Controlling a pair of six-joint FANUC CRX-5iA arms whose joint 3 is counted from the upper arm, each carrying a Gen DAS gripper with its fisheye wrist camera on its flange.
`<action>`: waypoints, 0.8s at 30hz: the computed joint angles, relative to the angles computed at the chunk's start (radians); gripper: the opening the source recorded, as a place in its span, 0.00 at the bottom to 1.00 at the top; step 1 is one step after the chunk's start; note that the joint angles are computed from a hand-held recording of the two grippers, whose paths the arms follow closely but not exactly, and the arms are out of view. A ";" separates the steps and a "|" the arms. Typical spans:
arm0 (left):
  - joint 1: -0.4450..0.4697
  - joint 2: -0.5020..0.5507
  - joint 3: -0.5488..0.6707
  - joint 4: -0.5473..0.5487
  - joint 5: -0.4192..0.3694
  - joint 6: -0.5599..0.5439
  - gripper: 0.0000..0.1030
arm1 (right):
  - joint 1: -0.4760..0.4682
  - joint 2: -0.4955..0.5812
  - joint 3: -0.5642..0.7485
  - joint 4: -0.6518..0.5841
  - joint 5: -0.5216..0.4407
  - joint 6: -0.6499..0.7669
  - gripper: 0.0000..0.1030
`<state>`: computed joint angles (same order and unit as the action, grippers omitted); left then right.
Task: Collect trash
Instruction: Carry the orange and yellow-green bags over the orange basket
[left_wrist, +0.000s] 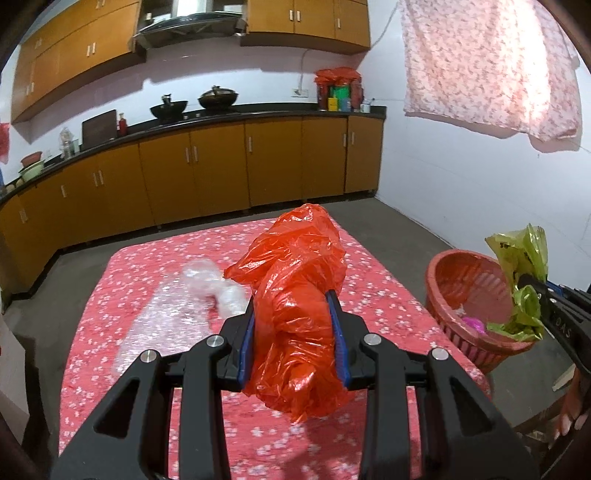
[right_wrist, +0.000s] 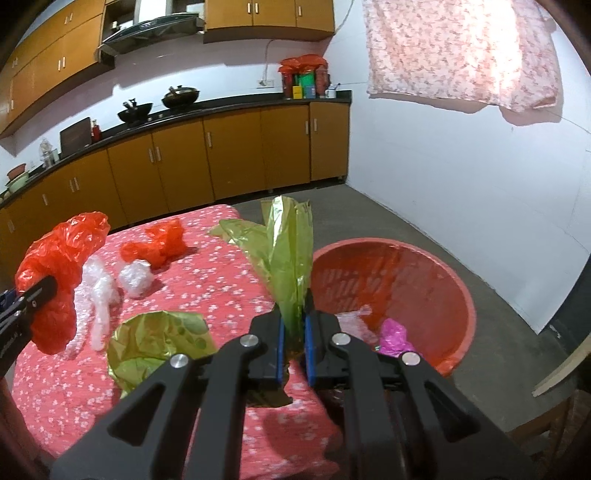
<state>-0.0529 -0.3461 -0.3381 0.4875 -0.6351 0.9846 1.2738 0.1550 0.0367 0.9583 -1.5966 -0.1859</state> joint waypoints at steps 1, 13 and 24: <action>-0.008 0.004 0.002 0.000 -0.001 0.000 0.34 | -0.001 -0.009 -0.011 -0.002 -0.008 -0.005 0.10; -0.119 0.066 0.038 -0.037 0.002 0.037 0.34 | -0.013 -0.081 -0.109 -0.033 -0.057 -0.073 0.10; -0.220 0.144 0.091 -0.059 0.011 0.062 0.34 | -0.040 -0.153 -0.208 -0.068 -0.060 -0.125 0.10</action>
<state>-0.2725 -0.2021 -0.2468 0.4290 -0.6238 1.0466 1.2338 0.0017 -0.1717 0.8906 -1.6567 -0.3104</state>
